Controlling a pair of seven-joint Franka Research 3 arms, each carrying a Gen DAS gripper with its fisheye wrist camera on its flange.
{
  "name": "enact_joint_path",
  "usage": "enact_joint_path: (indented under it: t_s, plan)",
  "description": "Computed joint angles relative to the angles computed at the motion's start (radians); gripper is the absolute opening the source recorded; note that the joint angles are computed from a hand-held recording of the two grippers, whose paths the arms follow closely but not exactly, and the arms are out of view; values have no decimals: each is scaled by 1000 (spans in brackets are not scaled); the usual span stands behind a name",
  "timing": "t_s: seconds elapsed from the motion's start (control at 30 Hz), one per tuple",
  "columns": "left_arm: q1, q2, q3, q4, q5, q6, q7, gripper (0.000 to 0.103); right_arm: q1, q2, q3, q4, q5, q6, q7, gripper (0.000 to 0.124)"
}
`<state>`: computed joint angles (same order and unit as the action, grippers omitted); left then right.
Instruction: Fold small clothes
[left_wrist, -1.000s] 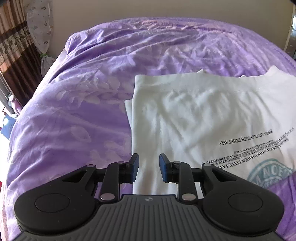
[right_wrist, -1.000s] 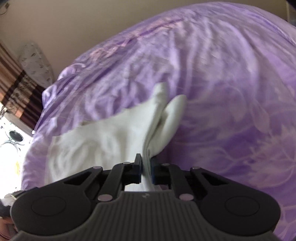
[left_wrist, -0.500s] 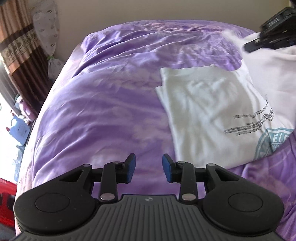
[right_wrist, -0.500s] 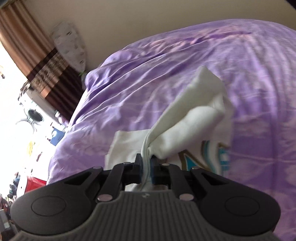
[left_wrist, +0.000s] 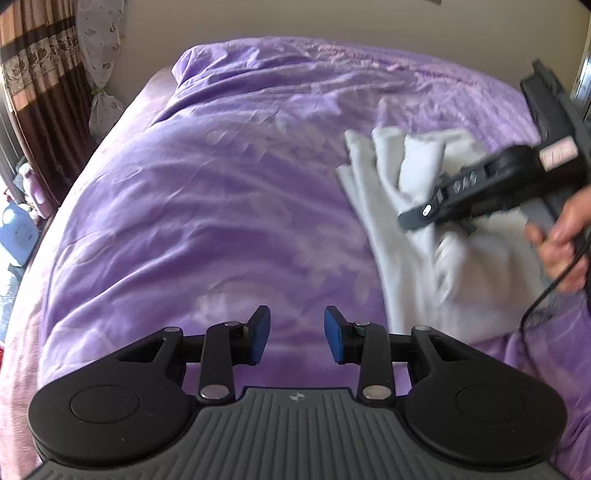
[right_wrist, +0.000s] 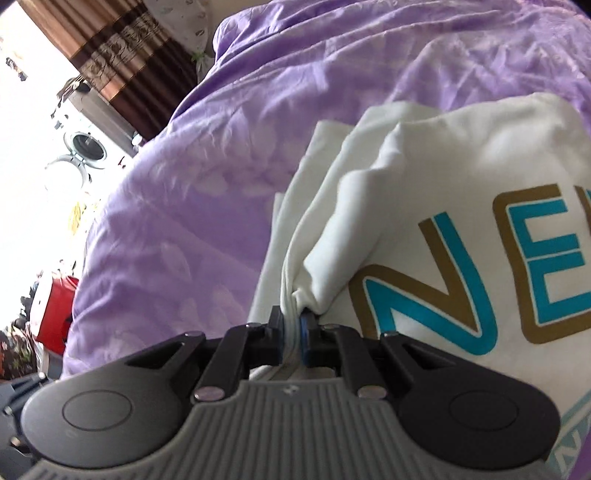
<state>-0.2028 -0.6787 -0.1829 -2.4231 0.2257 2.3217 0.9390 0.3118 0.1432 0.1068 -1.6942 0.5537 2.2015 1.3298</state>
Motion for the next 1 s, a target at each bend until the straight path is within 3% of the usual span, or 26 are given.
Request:
enact_joint_path:
  t_s: [0.13,0.2,0.47,0.63,0.83,1.0]
  plan:
    - [-8,34,3,20,-33,99,-45,41,-18,-13,-1,7,55,-39,-64,17]
    - [-18,62,8,37,-55,149,-56,45,-19,-51,-5,-14,38,-18,-121,30]
    - [3,264,-12,147,-46,287,-86,62,-71,-133,-65,-65,-71,64,-244,31]
    - [54,395,-23,214,51,341,-101,62,-128,-99,-95,-64,-5,62,-301,31]
    - [58,548,16,307,38,459,8,62,-167,-15,-83,-12,110,61,-435,31]
    - [63,674,19,417,-9,456,112,60,-174,61,-63,48,134,97,-453,31]
